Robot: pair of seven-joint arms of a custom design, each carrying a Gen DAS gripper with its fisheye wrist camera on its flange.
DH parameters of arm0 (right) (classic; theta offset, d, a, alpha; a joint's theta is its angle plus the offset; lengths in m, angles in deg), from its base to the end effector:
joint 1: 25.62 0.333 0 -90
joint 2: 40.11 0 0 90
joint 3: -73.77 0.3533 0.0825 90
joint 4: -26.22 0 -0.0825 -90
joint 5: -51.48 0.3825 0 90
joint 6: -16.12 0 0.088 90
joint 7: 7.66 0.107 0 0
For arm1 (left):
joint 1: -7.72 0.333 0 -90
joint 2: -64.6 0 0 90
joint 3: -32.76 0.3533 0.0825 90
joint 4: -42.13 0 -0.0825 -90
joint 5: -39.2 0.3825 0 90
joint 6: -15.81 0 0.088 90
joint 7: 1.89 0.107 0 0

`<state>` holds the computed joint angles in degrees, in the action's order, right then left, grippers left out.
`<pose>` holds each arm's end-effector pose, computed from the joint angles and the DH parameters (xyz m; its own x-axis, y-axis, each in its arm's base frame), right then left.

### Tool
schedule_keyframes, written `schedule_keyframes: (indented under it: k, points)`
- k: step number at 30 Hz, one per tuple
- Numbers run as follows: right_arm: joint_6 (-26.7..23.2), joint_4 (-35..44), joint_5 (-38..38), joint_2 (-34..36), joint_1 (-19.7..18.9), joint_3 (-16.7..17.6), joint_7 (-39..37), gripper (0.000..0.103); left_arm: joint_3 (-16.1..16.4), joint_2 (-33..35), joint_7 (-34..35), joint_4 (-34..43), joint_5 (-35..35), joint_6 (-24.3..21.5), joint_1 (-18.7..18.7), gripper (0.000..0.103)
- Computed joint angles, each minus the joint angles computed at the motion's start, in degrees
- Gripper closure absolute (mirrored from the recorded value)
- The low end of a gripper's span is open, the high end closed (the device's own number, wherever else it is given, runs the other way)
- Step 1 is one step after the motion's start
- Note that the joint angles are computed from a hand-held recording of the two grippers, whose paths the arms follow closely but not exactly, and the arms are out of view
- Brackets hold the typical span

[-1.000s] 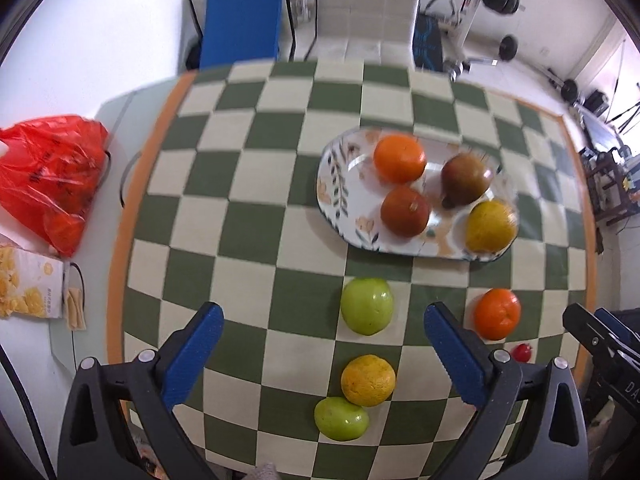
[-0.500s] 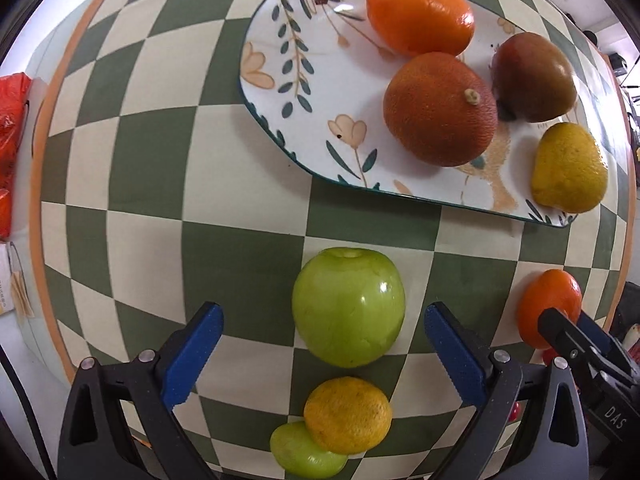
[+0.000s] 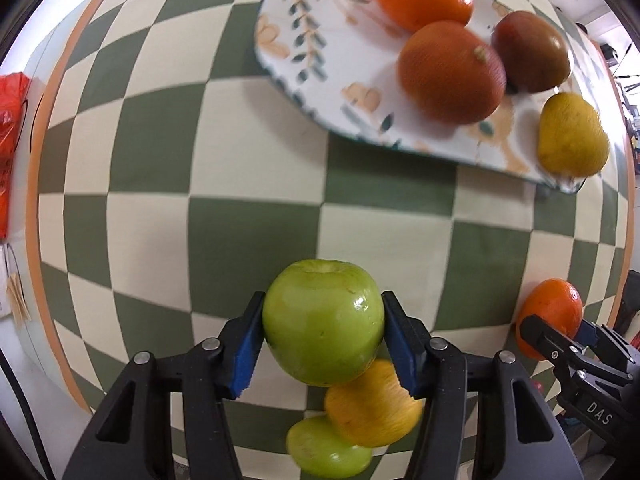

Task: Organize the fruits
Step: 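Grasp the green apple with the left tool while the right tool grasps an orange, then place the green apple and orange on the plate and open both tools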

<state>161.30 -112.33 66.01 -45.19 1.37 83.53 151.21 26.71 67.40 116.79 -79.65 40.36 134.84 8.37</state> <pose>0.3962 0.2933 0.4012 -0.6729 -0.7019 -0.2336 -0.7336 0.6737 0.0891 0.5364 -0.0492 0.4178 -0.5675 -0.8225 0.0362 -0.8179 0.5683 0.0902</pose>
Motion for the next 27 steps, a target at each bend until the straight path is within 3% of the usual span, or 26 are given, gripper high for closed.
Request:
schedule_keyframes:
  k: [8, 16, 23, 27]
  points:
    - [1.5, 0.5, -1.0, 1.5, 0.8, 0.6, 2.8, 0.034, 0.5, -1.4, 1.0, -2.7, -0.4, 2.5, 0.7, 0.050]
    - [0.0, 2.8, -4.8, 2.8, 1.1, 0.8, 4.6, 0.036, 0.9, -3.0, 3.9, -2.1, -3.6, 1.5, 1.3, 0.050]
    - [1.5, 1.2, -7.5, -3.5, -0.3, 0.6, 5.9, 0.036, 1.2, -3.2, 7.5, 7.2, -12.0, -4.5, 1.5, 0.050]
    - [0.9, 2.8, -11.3, -5.7, -2.8, -0.1, 6.3, 0.036, -0.2, 3.5, 3.4, 19.4, -13.3, -8.1, 0.3, 0.050]
